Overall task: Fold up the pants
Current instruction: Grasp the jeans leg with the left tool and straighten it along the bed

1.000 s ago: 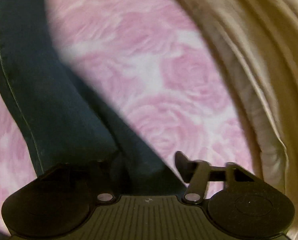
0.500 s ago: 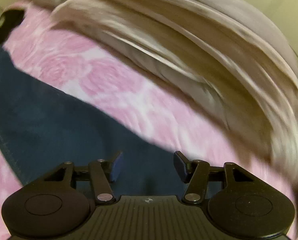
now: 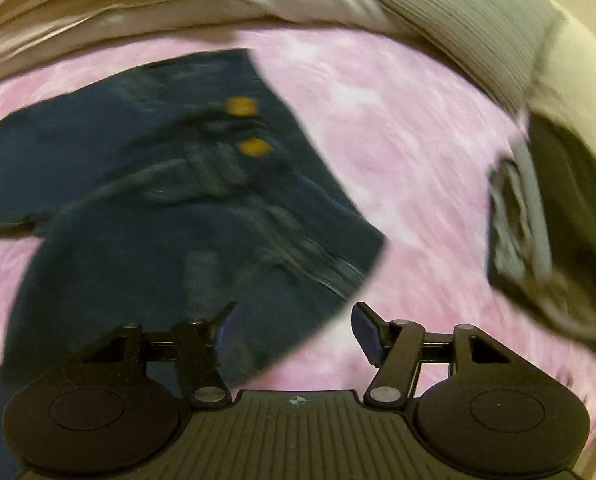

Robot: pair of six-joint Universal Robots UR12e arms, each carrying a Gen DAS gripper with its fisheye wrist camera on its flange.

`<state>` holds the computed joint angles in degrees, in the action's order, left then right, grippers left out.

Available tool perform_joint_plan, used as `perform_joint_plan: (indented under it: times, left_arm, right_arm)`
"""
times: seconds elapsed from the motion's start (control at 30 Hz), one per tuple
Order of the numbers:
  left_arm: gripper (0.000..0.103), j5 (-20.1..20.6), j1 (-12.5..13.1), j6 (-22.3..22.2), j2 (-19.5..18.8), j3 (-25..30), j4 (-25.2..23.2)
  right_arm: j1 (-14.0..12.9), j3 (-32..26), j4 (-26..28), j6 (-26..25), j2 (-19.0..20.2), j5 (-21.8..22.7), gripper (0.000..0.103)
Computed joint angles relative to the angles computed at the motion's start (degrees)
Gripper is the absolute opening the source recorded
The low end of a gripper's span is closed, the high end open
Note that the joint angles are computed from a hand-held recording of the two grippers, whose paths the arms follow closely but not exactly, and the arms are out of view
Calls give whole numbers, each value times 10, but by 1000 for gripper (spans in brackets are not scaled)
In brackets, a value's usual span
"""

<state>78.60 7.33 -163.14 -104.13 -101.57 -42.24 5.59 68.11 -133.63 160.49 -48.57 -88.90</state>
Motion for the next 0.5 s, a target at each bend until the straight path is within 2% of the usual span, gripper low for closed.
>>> perform_joint_plan:
  times: [0.07,0.17,0.3,0.37,0.43,0.47,0.5]
  left_arm:
    - [55,7,-19,-21,-2,0,1]
    - [57,33,-48,-58,-9,7,1]
    - [57,85,-87,-104,-21,29,-28]
    - [57,97,-100,-119,-29,45,-46]
    - [57,98,-113,-128,-34,60,-67]
    - [57,98,-120,-125,-38,69,-76]
    - [57,100,-126,-121,-41,76,-82]
  right_arm:
    - [-17,-3,0,21,6,27,61]
    - [-40,-32,9,47,34,96,63]
    - [-60,-74,9,92,82,181,64]
    - [-67,-91,14,120,103,224,63]
    - [-73,-87,-10,161,108,249,49]
    - [-76,-85,-12,172,107,256,19]
    - [-79,-82,-14,179,104,260,17]
